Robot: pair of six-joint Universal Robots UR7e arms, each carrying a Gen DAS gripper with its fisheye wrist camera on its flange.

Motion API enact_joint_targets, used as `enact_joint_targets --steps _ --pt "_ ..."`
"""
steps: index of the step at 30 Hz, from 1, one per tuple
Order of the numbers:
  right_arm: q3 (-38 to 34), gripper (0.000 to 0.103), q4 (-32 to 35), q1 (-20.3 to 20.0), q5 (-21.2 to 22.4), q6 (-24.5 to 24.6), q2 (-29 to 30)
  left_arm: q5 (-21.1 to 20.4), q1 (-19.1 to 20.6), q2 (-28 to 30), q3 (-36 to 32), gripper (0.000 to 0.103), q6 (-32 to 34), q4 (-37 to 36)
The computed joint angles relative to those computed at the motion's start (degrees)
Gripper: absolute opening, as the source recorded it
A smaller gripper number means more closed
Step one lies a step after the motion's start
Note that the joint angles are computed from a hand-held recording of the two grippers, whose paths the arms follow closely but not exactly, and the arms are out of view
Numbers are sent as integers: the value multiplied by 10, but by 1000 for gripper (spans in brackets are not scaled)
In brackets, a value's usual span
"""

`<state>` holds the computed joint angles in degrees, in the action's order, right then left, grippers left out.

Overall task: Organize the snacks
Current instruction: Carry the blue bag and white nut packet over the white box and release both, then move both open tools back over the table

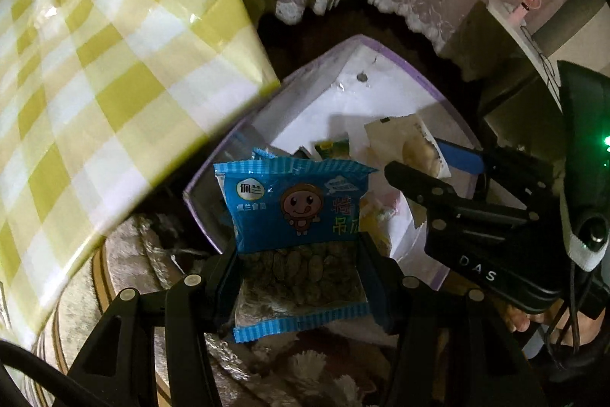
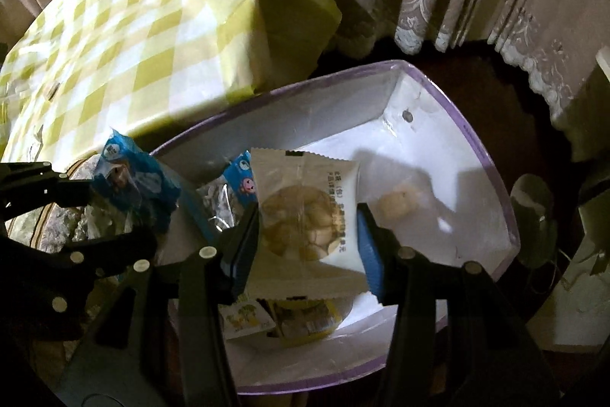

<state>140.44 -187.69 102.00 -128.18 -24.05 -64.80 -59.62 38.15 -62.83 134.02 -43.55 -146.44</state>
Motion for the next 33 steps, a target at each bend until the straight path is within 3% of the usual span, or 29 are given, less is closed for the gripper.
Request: enact_joint_targets --steps 8,13,21,27,33 --pt "6 59 -11 2 -12 8 -1 -15 11 8 -6 59 -4 4" --pt "7 67 -18 6 -20 6 -1 -13 5 3 4 66 -8 -3" --pt "3 71 -15 13 -22 2 3 -6 -4 -21 19 67 -22 -4" --pt "0 73 -16 21 -23 4 11 15 -18 -57 37 67 -47 -3" --pt "-6 74 -11 34 -9 4 27 69 -44 -139 70 67 -114 64"
